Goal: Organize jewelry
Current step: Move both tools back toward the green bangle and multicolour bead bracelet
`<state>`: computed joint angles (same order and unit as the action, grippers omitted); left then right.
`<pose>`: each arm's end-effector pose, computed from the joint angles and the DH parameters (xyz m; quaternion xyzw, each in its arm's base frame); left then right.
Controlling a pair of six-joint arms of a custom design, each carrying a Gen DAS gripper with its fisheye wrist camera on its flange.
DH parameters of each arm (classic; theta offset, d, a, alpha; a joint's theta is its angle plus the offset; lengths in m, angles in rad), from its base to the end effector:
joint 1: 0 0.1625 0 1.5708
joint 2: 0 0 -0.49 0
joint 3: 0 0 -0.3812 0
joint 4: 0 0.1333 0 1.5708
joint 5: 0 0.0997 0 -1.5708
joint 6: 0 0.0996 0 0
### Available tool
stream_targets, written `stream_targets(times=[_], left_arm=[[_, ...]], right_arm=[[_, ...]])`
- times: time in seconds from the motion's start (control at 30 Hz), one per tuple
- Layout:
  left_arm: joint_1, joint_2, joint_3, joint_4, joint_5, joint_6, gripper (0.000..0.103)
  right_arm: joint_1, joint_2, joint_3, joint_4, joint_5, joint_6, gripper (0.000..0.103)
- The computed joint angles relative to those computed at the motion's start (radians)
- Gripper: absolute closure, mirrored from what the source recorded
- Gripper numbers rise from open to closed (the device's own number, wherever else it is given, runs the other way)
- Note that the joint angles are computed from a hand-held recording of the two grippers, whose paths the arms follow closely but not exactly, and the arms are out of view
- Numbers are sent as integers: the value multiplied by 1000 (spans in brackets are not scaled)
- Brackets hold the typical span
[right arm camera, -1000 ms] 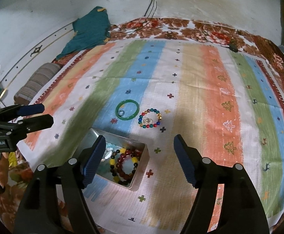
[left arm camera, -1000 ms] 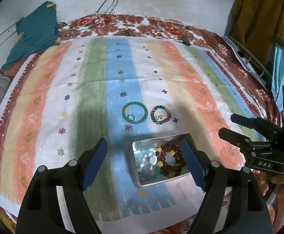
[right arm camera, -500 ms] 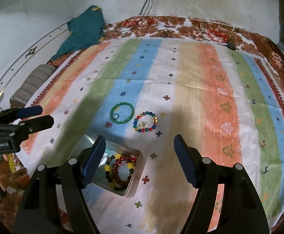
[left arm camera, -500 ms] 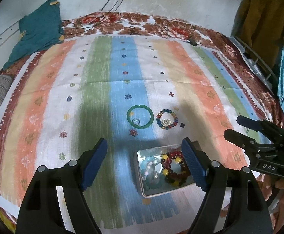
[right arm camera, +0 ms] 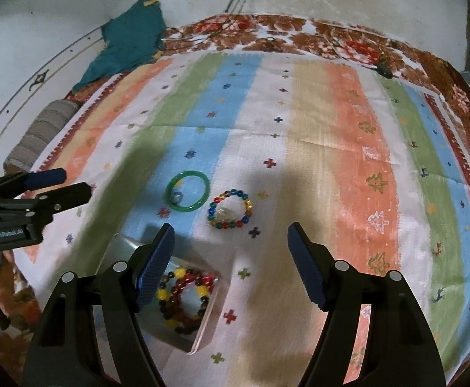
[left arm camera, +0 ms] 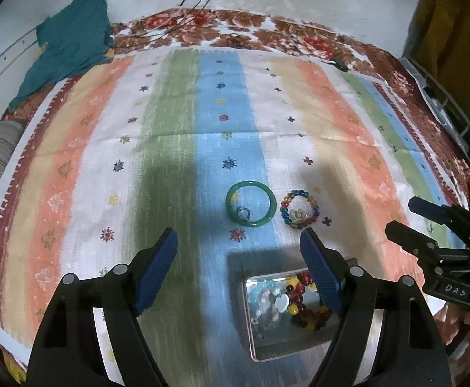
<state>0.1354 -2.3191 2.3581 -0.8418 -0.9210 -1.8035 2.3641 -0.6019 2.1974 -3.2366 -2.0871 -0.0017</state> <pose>-0.0374 -0.2004 0.3804 -0.0432 0.8857 -0.3129 0.3402 0.4154 -0.2908 -0.0205 0.3658 -0.8944 0.1297 0.2223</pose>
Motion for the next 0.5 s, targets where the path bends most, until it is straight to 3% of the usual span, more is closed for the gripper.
stream_targets(times=[0.5], left_arm=[[339,83,43,-300,164,308,25]], right_arm=[[-46,56,-65,44,-40,-21,31]])
